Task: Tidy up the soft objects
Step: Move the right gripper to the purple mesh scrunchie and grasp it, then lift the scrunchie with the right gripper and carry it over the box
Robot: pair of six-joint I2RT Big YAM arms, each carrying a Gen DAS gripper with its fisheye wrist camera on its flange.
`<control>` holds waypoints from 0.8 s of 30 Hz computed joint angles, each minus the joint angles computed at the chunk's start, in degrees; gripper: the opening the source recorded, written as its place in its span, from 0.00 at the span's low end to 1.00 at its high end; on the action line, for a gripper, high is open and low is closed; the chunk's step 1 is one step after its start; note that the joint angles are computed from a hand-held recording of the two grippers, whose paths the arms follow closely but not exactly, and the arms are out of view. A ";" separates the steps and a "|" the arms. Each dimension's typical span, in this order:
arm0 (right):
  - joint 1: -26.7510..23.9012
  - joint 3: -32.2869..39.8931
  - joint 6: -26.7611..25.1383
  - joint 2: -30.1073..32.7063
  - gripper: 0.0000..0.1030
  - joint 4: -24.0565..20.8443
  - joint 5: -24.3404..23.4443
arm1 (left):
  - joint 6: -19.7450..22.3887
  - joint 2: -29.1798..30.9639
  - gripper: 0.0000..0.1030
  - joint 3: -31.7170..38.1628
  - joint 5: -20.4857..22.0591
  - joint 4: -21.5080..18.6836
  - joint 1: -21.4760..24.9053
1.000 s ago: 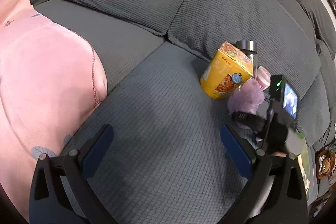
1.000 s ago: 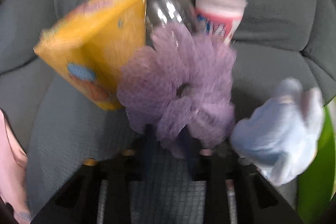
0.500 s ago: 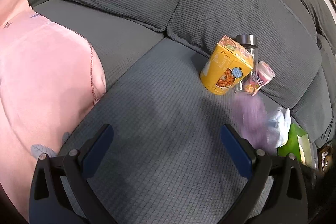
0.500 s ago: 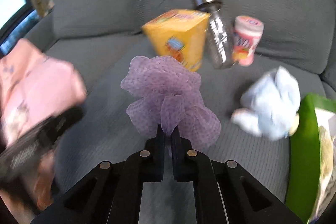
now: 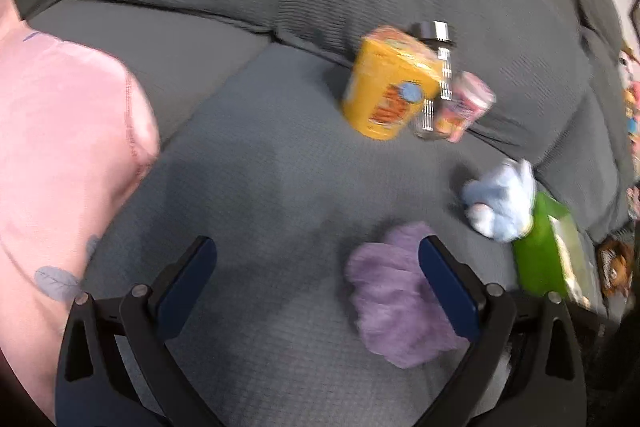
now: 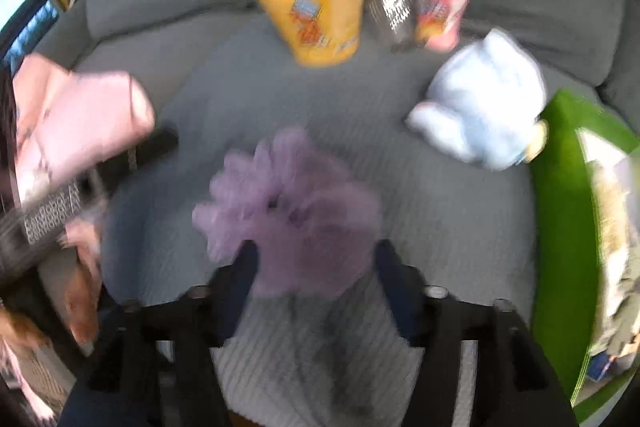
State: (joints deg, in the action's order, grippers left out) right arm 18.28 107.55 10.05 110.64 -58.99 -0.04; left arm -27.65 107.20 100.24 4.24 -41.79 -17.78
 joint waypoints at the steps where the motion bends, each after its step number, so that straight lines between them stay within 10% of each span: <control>1: -0.44 0.29 0.71 -0.33 0.65 0.83 -1.31 | 0.55 -0.09 0.95 -0.05 1.38 0.12 -0.09; 10: -3.53 -2.90 9.23 -0.61 0.66 7.16 -11.56 | 3.19 4.19 0.78 5.01 12.75 -8.42 -0.64; 16: -4.08 -2.45 10.09 2.36 0.66 7.71 -15.95 | 6.81 7.34 0.39 8.57 15.01 -12.64 -2.32; 24: -4.03 -2.33 12.68 4.43 0.45 7.27 -17.11 | 8.39 9.42 0.28 10.53 14.54 -13.57 -3.57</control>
State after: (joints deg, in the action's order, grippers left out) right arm 14.25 105.22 22.73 115.06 -51.72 -17.14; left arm -19.27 116.62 110.78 18.78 -55.37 -21.36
